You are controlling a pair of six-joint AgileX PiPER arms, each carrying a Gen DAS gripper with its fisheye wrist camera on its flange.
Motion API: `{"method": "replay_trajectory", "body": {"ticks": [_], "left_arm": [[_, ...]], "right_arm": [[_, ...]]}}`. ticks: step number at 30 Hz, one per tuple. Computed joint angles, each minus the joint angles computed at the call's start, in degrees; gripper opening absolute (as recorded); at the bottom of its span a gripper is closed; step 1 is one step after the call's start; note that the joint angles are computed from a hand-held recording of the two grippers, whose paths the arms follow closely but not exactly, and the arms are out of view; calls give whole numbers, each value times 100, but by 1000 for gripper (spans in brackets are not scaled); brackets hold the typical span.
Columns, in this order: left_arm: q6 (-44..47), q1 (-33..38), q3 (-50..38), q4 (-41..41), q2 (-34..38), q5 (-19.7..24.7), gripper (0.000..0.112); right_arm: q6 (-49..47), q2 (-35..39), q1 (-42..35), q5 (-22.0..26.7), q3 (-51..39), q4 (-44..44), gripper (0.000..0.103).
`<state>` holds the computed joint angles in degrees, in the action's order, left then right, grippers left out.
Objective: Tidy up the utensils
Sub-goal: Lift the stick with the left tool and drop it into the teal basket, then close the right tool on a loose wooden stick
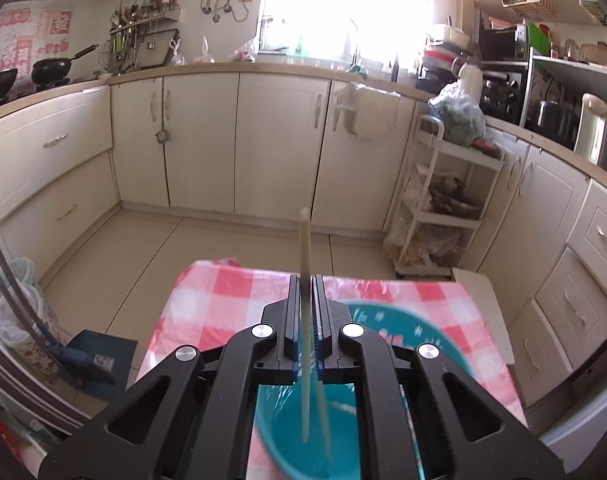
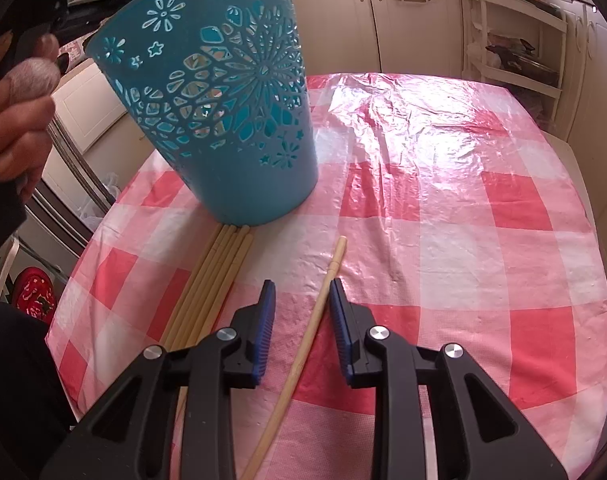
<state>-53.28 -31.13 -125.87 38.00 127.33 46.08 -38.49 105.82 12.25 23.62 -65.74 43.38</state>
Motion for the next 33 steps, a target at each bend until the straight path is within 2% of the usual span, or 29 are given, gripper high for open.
{"method": "replay_trajectory", "body": {"ticks": [4,5,7,10,11,13,16,18,20,23,26,27,29,33], "left_arm": [[-969,-90,1695,814,-994,-382,51],[-1344,-109,2144,1116,-1287,-493,56],[-1807,-87,2766,1456,-1738,-685,60],[-2906,-53,3683,2288,-2305,-840,73],[-3043,34,3844,2267,-2384,-887,74],[-2642,308,3885,1559,-2421,-1103,74],[-2455,526,3941,1219,-2454,-1178,74],[-2491,599,4019,1230,-2521,-1200,74],[-2553,658,4124,1227,-2603,-1244,75],[-2595,710,4193,1179,-2651,-1211,77],[-2515,727,4178,1104,-2608,-1157,77],[-2452,717,4123,1069,-2553,-1101,77],[-2330,724,4056,977,-2480,-1034,77],[-2085,735,3919,756,-2352,-898,77]], "right_arm": [[-50,-8,-20,37,9,34,28],[-54,-7,-34,67,0,51,28],[-171,0,-126,188,-6,234,28],[-198,-21,-205,225,35,317,22],[-82,-40,-167,150,56,167,19],[326,-87,-19,-78,100,-361,16],[1471,-126,300,-312,63,-1800,14],[1606,-104,334,-79,-75,-2078,9],[1367,-93,236,236,-173,-1846,8],[1758,-94,308,531,-334,-2472,8],[2308,-163,525,392,-235,-3221,8],[2274,-200,544,330,-157,-3194,7],[1845,-236,381,424,-109,-2577,6],[206,-592,-273,837,163,-503,6]]}}
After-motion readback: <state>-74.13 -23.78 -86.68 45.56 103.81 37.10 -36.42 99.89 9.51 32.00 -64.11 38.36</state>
